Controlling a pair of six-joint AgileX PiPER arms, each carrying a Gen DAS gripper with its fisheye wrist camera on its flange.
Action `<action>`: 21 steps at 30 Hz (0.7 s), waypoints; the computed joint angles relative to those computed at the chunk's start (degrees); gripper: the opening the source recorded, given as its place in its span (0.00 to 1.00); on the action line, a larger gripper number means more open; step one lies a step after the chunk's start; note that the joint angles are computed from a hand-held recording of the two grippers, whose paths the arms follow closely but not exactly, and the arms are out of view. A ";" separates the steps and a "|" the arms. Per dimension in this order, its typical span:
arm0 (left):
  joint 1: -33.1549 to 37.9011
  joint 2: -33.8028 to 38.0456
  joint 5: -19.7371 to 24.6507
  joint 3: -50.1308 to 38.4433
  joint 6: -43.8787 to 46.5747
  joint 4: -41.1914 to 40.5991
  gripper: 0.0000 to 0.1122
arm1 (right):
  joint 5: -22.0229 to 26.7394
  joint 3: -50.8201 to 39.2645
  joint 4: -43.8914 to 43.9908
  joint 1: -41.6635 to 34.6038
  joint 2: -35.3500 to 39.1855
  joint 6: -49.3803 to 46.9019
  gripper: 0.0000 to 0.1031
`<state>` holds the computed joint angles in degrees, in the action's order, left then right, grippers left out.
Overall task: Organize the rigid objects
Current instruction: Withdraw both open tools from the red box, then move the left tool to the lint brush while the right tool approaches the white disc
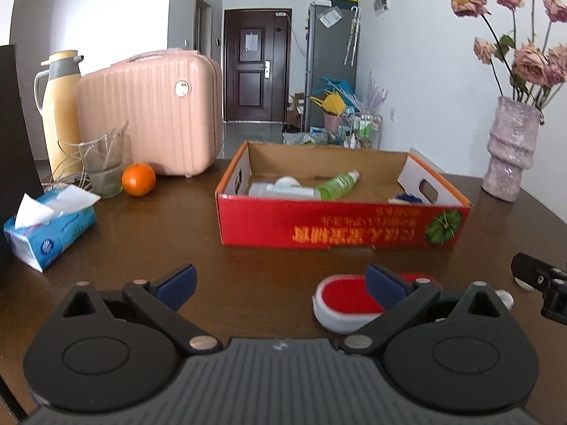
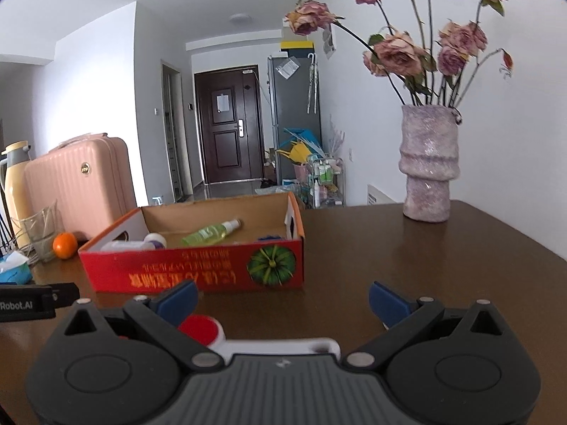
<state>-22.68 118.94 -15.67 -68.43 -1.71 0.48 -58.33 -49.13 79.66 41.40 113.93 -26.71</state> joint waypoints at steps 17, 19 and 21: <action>-1.95 -2.50 -1.54 5.99 6.27 -7.33 0.92 | -3.36 7.70 2.86 1.56 -2.94 3.57 1.00; -2.04 -2.16 -0.90 5.38 7.24 -8.36 0.92 | -3.02 8.69 2.90 0.26 -3.21 2.87 1.00; -2.20 -1.88 -0.37 4.88 8.01 -9.21 0.92 | -1.50 10.06 2.01 -2.25 -3.67 3.09 1.00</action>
<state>-24.89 117.06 -16.04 -63.54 6.31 -8.73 -59.84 -39.08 81.67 39.15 110.26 -23.62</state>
